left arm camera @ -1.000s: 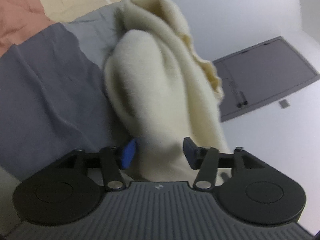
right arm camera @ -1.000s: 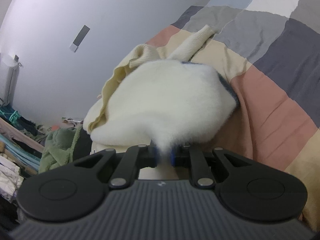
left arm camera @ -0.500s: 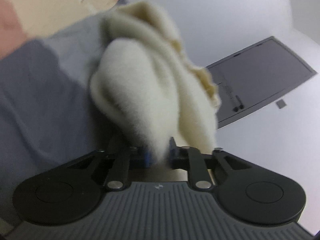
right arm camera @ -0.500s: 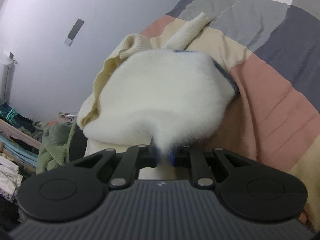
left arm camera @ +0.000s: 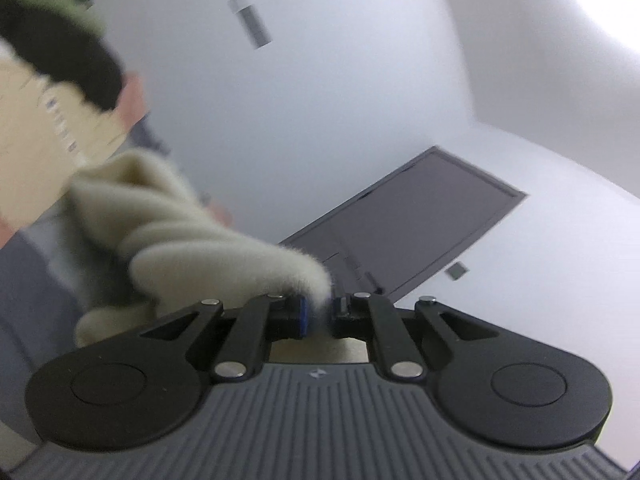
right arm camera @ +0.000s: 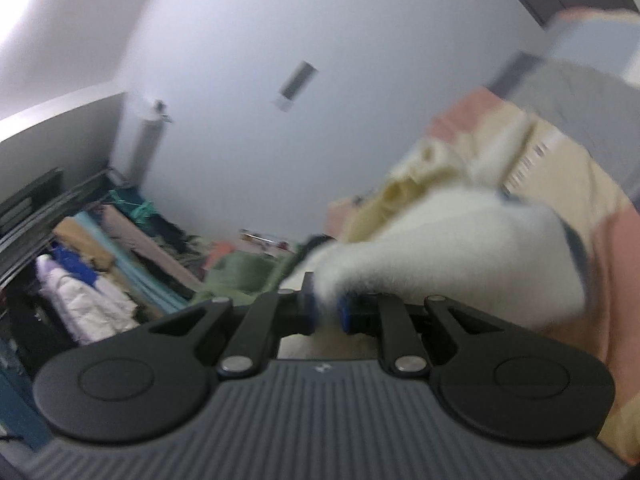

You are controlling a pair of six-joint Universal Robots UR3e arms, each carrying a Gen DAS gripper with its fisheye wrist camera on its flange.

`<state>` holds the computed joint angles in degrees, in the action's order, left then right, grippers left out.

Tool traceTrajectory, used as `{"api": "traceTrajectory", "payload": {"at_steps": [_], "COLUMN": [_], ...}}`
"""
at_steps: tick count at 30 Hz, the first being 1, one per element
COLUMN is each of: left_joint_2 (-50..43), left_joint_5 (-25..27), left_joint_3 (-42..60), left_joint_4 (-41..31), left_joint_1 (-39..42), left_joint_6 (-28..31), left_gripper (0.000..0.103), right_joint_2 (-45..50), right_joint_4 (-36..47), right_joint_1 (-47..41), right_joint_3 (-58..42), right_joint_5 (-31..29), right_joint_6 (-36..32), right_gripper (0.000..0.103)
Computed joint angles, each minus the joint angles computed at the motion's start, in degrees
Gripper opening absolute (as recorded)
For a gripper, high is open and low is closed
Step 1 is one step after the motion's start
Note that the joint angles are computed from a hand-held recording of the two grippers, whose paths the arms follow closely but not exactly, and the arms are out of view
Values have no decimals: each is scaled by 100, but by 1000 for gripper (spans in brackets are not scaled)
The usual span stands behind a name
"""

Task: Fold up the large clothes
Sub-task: 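Lift the sweater high with both grippers and shake it out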

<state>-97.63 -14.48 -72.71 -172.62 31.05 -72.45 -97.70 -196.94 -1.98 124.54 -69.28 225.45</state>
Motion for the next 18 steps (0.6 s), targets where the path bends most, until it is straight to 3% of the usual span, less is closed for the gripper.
{"api": "traceTrajectory", "payload": {"at_steps": [3, 6, 9, 11, 16, 18], "left_joint_2": [936, 1369, 1360, 1234, 978, 657], "left_joint_5": [-253, -385, -481, -558, -689, -686], "left_joint_3": [-695, -513, 786, 1668, 3819, 5019], "left_joint_4": [1223, 1737, 898, 644, 910, 1203], "left_joint_1": [138, 226, 300, 365, 1013, 1454], "left_joint_6": [-778, -1738, -1559, -1781, -3309, -4368], "left_gripper": [11, 11, 11, 11, 11, 11], "right_joint_2": [-459, -888, -999, -942, -228, 263], "right_joint_4": [119, 637, 1737, 2262, 3526, 3807], "right_joint_1": [-289, -838, -974, -1179, -1325, -1319], "right_joint_3": [-171, -778, -1912, -2707, -5362, -6562], "right_joint_5": [505, 1325, 1462, 1751, 2171, 2287], "right_joint_6": [-27, 130, -236, -194, -265, -232], "right_gripper": [14, 14, 14, 14, 14, 14]}}
